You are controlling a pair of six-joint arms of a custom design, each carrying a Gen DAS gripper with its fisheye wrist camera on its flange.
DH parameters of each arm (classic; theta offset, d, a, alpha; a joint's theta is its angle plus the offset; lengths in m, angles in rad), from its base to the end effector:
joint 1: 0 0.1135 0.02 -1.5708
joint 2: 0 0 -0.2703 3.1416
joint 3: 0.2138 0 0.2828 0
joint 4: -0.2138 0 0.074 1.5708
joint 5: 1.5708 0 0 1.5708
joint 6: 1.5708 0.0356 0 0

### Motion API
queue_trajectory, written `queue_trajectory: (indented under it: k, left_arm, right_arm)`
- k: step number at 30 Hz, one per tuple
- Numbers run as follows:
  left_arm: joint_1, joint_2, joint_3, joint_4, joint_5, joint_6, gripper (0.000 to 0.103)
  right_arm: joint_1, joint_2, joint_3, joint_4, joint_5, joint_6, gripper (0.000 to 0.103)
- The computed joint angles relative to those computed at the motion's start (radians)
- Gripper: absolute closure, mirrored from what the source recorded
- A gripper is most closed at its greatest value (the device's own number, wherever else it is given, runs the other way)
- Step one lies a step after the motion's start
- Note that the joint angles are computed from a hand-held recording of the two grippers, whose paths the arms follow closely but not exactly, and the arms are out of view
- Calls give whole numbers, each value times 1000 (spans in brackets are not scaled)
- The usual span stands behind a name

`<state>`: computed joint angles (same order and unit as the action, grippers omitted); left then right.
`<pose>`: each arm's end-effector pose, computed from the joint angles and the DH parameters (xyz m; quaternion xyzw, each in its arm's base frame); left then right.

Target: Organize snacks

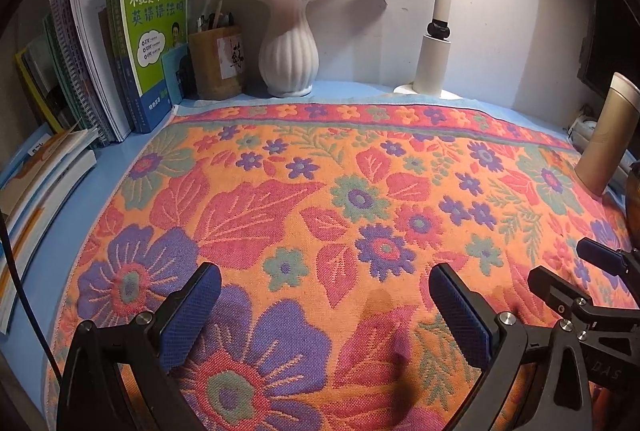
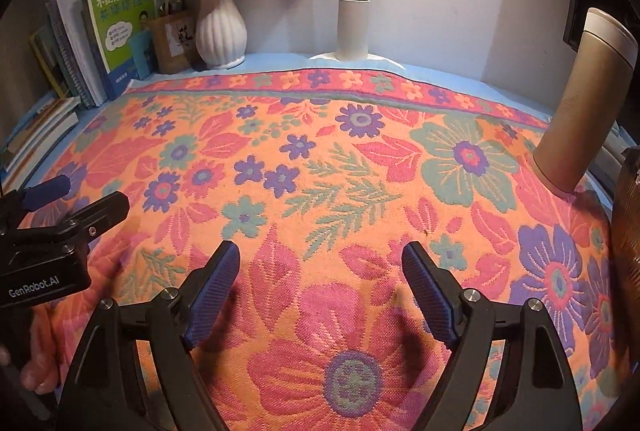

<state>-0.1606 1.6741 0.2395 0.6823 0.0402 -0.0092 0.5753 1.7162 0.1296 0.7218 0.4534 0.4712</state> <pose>0.2217 -0.0374 0.0418 0.0773 0.9140 -0.0521 0.3948 0.1625 0.0868 0.0230 0.0300 0.9171 -0.0144 0.3972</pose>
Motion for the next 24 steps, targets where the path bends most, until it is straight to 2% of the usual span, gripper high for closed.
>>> queue_trajectory:
  k: [24]
  left_arm:
    - [18,5,4,2,19,9,0]
  right_arm:
    - [-8,12,12,-16,-5,-4,18]
